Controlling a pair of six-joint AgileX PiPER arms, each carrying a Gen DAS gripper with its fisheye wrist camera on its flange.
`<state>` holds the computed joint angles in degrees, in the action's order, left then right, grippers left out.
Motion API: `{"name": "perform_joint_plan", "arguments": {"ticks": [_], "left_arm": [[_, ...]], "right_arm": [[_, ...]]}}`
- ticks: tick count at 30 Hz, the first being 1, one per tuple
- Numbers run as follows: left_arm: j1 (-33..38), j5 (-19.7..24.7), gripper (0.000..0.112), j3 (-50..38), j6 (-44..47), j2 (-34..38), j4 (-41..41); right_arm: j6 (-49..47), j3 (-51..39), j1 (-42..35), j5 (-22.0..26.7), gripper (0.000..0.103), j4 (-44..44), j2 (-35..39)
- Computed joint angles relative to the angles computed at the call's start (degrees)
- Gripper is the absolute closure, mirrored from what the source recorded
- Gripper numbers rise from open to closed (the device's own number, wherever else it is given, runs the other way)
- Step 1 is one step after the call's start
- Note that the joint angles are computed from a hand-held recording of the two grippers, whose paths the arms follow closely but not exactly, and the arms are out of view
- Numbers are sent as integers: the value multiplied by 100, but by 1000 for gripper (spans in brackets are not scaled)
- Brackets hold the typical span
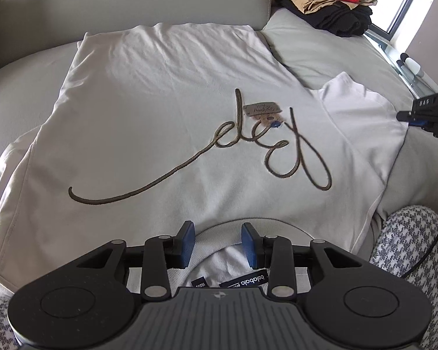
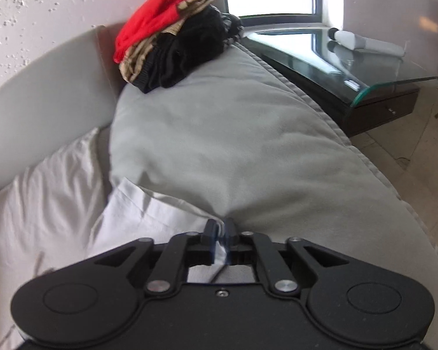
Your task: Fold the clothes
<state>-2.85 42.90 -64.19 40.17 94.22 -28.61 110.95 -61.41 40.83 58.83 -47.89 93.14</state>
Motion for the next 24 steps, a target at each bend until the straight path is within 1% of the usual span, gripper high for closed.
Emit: {"name": "perform_joint_plan", "arguments": {"ticks": [1, 4, 6, 7, 9, 11, 12, 13, 14, 15, 16, 17, 18, 19, 20, 21, 24], "left_arm": [[7, 2, 78, 10, 1, -23, -5], [57, 21, 78, 84, 30, -156, -71], [135, -6, 77, 187, 146, -298, -186], [179, -43, 77, 240, 163, -369, -220], [294, -134, 77, 346, 188, -502, -272], [390, -284, 77, 436, 78, -605, -193], [433, -360, 77, 464, -8, -636, -110], [467, -448, 77, 479, -118, -646, 27], [486, -564, 78, 526, -210, -665, 163], [502, -689, 78, 583, -271, -677, 285], [526, -793, 79, 633, -318, -680, 388], [572, -834, 81, 660, -319, -661, 427], [631, -812, 83, 664, -280, -622, 399], [702, -719, 83, 650, -176, -570, 299], [773, -568, 89, 618, -33, -496, 161], [797, -469, 92, 626, 97, -450, 33], [616, -528, 94, 878, 537, -593, -125]], "right_arm": [[-51, -77, 44, 41, 86, 18, -23], [31, -352, 418, 452, 82, -151, -41], [-71, -515, 633, 420, 82, -243, -12], [-178, -594, 701, 318, 82, -238, 14], [-753, -726, 618, -353, 82, 122, 125], [-1659, -955, 456, -969, 83, 709, 432], [-2142, -1098, 392, -1181, 83, 1019, 628], [-2539, -1243, 340, -1293, 84, 1296, 834], [-2895, -1386, 289, -1283, 86, 1565, 1036], [-3159, -1558, 284, -1083, 87, 1732, 1256], [-3379, -1765, 304, -762, 94, 1848, 1480], [-3492, -1996, 379, -213, 103, 1849, 1693], [-3572, -2132, 430, 186, 103, 1846, 1838], [-3560, -2110, 445, 356, 103, 1871, 1804], [-3484, -2086, 453, 518, 103, 1892, 1740], [-3414, -2094, 470, 679, 103, 1885, 1697], [-3244, -2191, 513, 900, 103, 1915, 1662]]}}
